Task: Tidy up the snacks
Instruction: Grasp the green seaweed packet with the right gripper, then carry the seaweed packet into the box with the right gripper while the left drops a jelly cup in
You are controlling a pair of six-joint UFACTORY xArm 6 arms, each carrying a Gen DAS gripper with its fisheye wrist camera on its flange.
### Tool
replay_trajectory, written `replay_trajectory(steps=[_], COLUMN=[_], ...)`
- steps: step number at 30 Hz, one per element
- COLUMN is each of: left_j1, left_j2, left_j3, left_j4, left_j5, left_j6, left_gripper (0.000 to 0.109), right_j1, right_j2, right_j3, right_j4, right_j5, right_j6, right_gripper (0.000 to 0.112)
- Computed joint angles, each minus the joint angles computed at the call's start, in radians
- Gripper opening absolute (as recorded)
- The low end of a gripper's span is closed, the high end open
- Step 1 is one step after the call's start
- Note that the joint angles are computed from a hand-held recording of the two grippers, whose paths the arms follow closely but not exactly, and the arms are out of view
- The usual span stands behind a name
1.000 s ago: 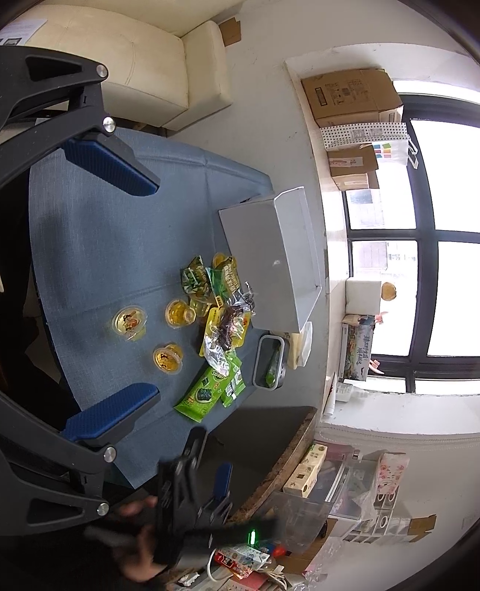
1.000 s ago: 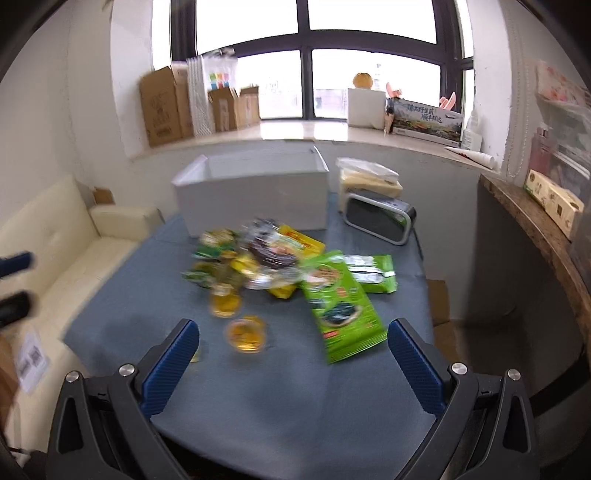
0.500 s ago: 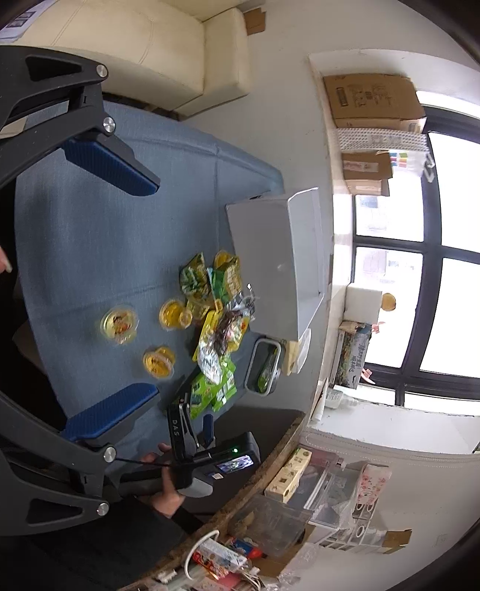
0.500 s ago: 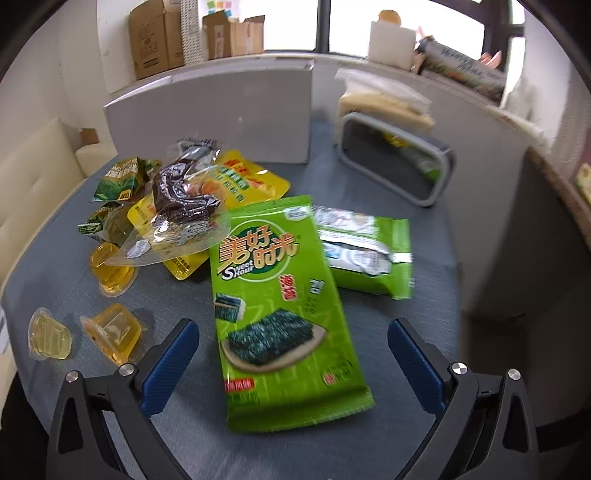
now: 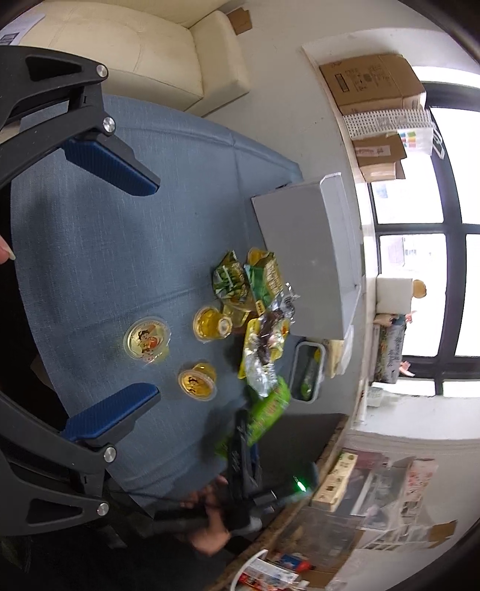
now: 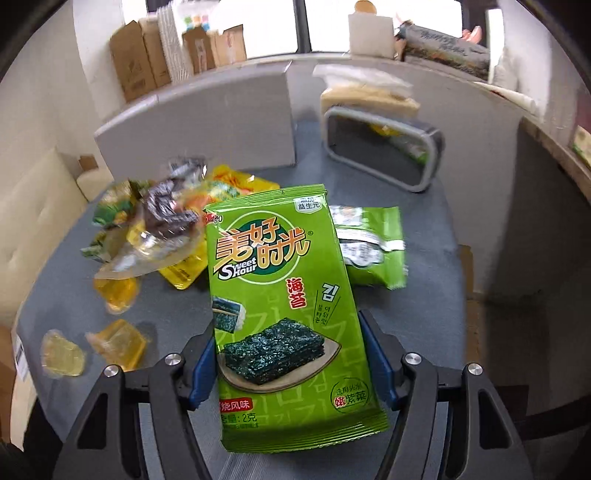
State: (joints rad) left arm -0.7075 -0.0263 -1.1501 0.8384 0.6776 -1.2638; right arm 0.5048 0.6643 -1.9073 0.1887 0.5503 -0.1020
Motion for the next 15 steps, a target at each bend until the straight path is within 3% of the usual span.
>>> replay_trajectory(steps=[7,10,15], left_j1=[0.011,0.017,0.04], left_j2=[0.155,0.213,0.265], left_j3=[-0.114,-0.157,-0.176], left_j4=[-0.076,-0.114,-0.155], left_j5=[-0.034,-0.048,-0.07], left_j6=[0.115,0.174,0.176], left_gripper=[0.103,0.103,0.103], right_j1=[0.02,0.032,0.059], right_j2=[-0.255,-0.324,-0.407], right_j3=[0.342,0.435,0.546], right_j4=[-0.023,-0.121,-0.031], right_j5=[-0.174,-0.242,-0.304], right_j6=[0.072,0.153,0.116], right_gripper=[0.072,0.072,0.072])
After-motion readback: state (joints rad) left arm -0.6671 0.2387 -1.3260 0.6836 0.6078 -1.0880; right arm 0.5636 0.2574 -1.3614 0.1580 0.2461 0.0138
